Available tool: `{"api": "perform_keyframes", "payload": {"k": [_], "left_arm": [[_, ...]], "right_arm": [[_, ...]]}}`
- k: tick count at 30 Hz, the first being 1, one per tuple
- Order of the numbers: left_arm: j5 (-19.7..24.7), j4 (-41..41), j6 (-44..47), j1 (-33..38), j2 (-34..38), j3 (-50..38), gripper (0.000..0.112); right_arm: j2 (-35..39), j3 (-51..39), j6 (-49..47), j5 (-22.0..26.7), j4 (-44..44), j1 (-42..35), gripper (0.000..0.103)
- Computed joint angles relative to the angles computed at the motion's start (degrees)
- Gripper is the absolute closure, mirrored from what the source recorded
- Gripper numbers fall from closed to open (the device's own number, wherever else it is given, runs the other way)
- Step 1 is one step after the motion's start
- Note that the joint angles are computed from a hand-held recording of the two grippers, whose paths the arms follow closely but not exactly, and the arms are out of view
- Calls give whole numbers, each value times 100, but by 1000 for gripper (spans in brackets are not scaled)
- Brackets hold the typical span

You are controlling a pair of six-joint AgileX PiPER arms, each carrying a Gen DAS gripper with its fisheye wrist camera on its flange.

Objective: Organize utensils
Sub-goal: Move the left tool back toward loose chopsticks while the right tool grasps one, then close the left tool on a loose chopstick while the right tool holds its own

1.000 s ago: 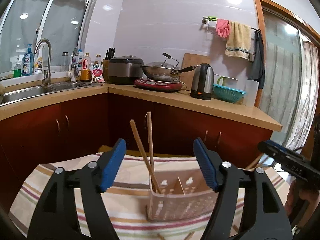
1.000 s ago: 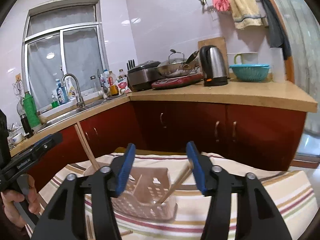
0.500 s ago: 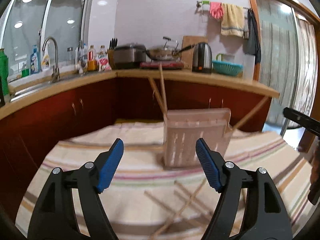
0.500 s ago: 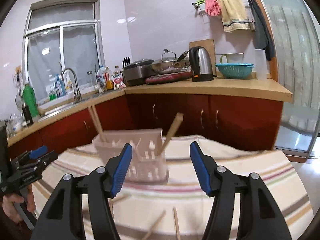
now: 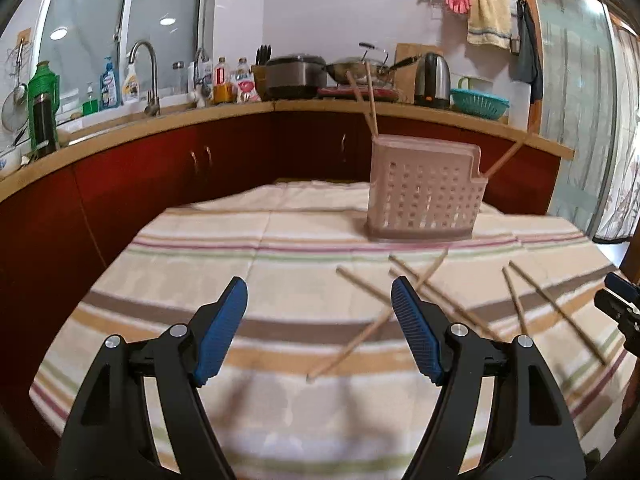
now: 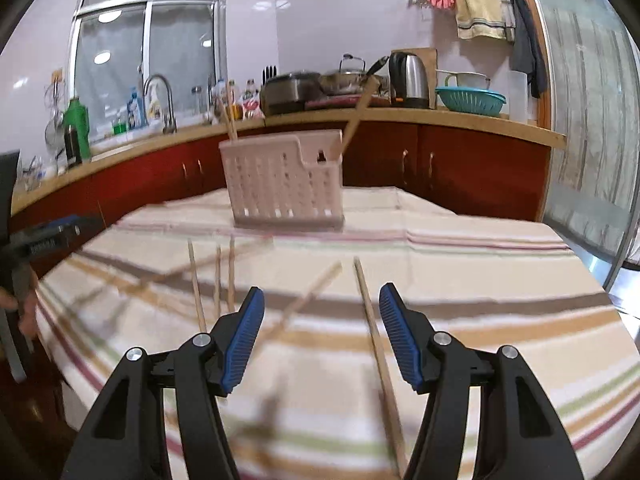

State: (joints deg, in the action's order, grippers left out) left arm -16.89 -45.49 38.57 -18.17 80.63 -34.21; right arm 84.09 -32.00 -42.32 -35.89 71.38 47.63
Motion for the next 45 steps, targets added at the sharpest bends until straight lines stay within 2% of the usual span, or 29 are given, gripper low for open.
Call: {"api": "perform_keyframes", "payload": {"k": [4,7,11,16,21,23,31,35,40,42,43,45], "left_arm": [[-247,57,-156,-87,-71,384,39],[-351,507,-719,-50,-66,616,39],[-436,459,-762,-74,49,714,40],[-504,622,-963,-53,143,782,41],[-467,625,-958,-37,277,715,46],[-440,713,-1021,-30,338,669,47],[-188,772,-834,12,733,259,55],[258,748,-451,144,1046,-163,57],[839,-85,713,308,1493,-676,68],[1078,-8,703,380,1586,-792,90],[1041,-132,848,357,1597,-783,92],[1064,202,557,341,1559,-739,97]], "right_arm": [[-141,609,409,-248,-37,237,48],[-200,1021,884,-305,-309,209,51],[-97,1389,1599,-363,-761,160,58],[91,1716,2534,-391,-1545,-11,70],[59,1891,2837,-557,-1772,-75,89],[42,1904,2830,-550,-1812,-64,94],[45,1836,2701,-465,-1807,-63,95],[39,1824,2614,-456,-1750,-49,95],[75,1796,2552,-471,-1714,-41,95],[77,1791,2536,-471,-1712,-49,95],[69,1789,2500,-482,-1648,-7,95],[60,1792,2495,-477,-1644,-9,95]]}}
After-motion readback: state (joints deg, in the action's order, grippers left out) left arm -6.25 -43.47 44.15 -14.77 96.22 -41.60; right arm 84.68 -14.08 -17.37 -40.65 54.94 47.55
